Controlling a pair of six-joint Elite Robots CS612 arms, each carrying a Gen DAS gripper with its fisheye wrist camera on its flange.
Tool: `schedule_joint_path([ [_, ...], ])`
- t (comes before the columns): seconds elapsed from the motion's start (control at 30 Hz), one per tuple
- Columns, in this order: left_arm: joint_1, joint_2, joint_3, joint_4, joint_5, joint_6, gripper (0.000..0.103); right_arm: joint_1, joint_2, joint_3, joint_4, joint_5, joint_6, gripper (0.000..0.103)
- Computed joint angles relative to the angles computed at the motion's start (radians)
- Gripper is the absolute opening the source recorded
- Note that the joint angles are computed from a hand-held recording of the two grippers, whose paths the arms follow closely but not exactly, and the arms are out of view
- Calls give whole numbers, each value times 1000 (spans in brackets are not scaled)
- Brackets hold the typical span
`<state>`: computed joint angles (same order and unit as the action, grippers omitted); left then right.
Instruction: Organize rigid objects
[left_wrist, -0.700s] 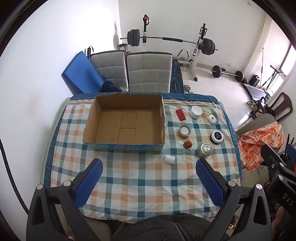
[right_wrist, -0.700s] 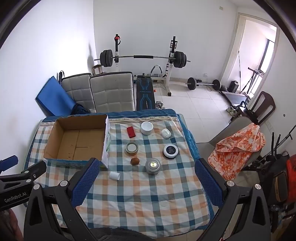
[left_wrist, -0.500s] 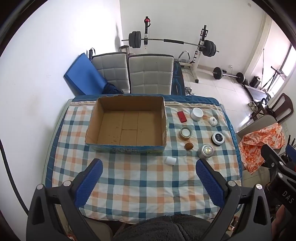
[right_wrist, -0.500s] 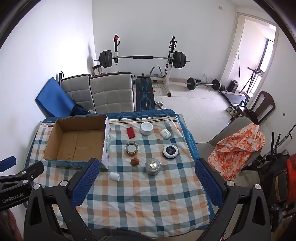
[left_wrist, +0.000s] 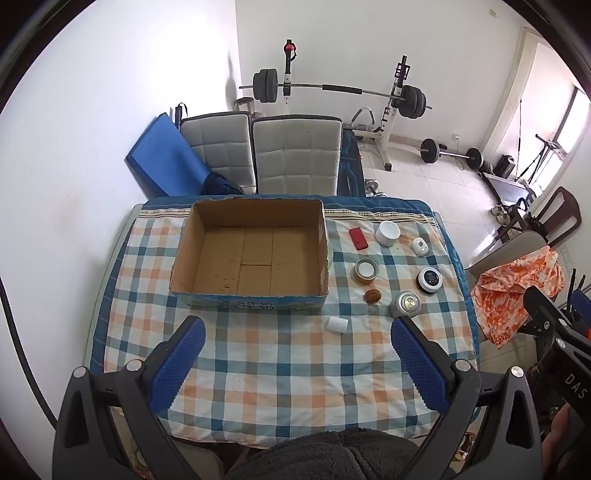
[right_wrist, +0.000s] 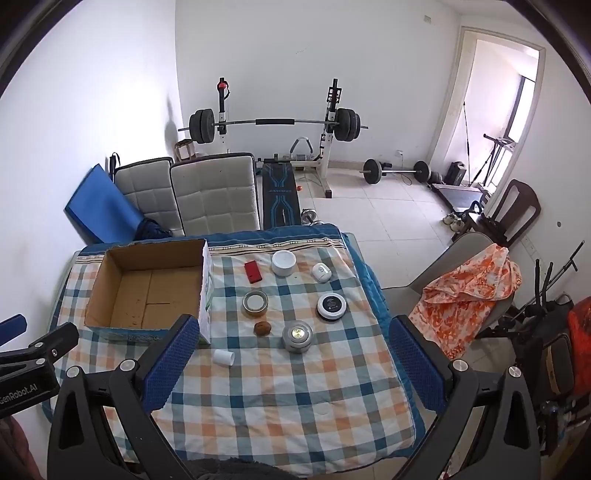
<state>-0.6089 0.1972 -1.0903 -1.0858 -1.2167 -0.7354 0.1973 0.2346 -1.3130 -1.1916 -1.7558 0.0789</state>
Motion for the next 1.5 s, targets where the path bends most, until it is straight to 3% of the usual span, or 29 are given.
schedule_joint_path([
  [0.5, -3, 1, -5, -4, 11, -1, 103, 7, 5, -13, -19, -13, -13, 103],
  [0.9, -12, 5, -22, -11, 60, -1, 103, 5, 6, -18, -29, -9, -13, 103],
  [1.5, -16, -1, -14, -13, 59, 1, 103, 1, 1, -17, -21, -6, -11, 103],
])
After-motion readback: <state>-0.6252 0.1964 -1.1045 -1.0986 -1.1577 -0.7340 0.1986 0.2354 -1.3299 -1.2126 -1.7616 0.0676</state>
